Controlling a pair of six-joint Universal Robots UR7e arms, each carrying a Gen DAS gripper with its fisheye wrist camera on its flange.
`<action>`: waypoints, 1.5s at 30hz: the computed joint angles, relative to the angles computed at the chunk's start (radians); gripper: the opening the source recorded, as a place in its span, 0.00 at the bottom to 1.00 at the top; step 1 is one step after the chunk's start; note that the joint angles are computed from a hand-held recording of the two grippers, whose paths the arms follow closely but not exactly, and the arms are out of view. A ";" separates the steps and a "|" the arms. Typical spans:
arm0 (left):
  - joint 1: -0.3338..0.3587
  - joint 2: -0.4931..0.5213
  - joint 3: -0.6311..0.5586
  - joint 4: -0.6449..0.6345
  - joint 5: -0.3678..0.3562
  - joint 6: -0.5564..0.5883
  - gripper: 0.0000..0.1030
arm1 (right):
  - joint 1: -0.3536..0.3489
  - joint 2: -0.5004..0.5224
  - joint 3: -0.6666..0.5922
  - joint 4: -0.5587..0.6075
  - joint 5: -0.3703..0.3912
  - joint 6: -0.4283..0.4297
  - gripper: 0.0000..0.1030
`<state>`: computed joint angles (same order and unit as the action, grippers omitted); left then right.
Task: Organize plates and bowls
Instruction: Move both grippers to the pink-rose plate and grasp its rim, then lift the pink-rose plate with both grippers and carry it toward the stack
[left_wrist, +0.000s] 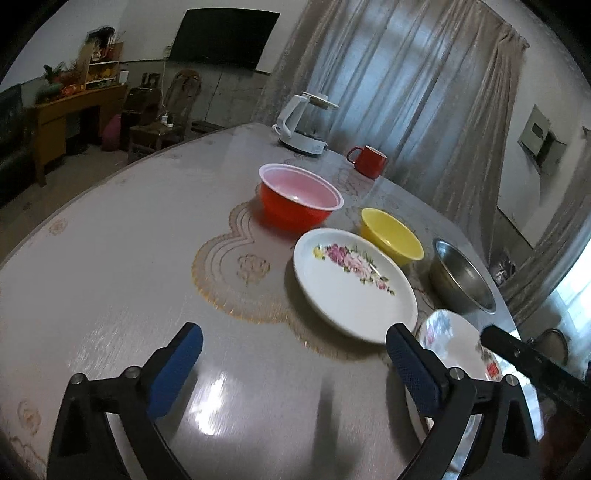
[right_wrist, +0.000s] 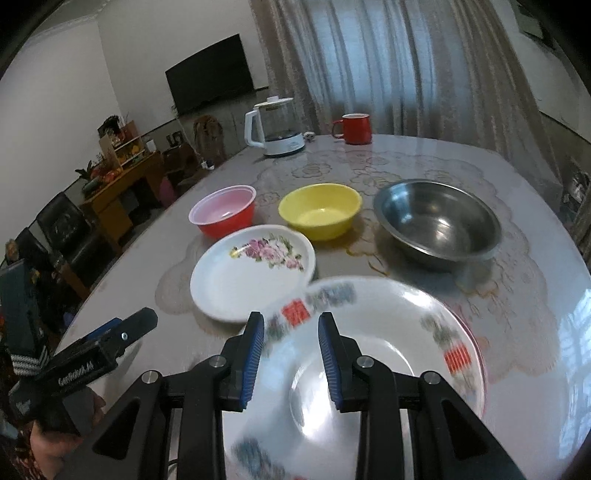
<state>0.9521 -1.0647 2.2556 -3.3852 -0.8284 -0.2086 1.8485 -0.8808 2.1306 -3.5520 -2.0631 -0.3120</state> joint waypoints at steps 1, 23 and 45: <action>0.004 0.010 -0.015 0.007 0.001 0.004 0.97 | -0.007 0.000 -0.021 0.034 0.011 0.012 0.29; 0.095 0.135 -0.247 0.248 -0.061 0.059 0.64 | -0.106 0.132 -0.420 0.556 0.032 0.126 0.29; 0.096 0.093 -0.196 0.225 -0.028 0.144 0.29 | -0.071 0.209 -0.477 0.601 -0.040 0.124 0.17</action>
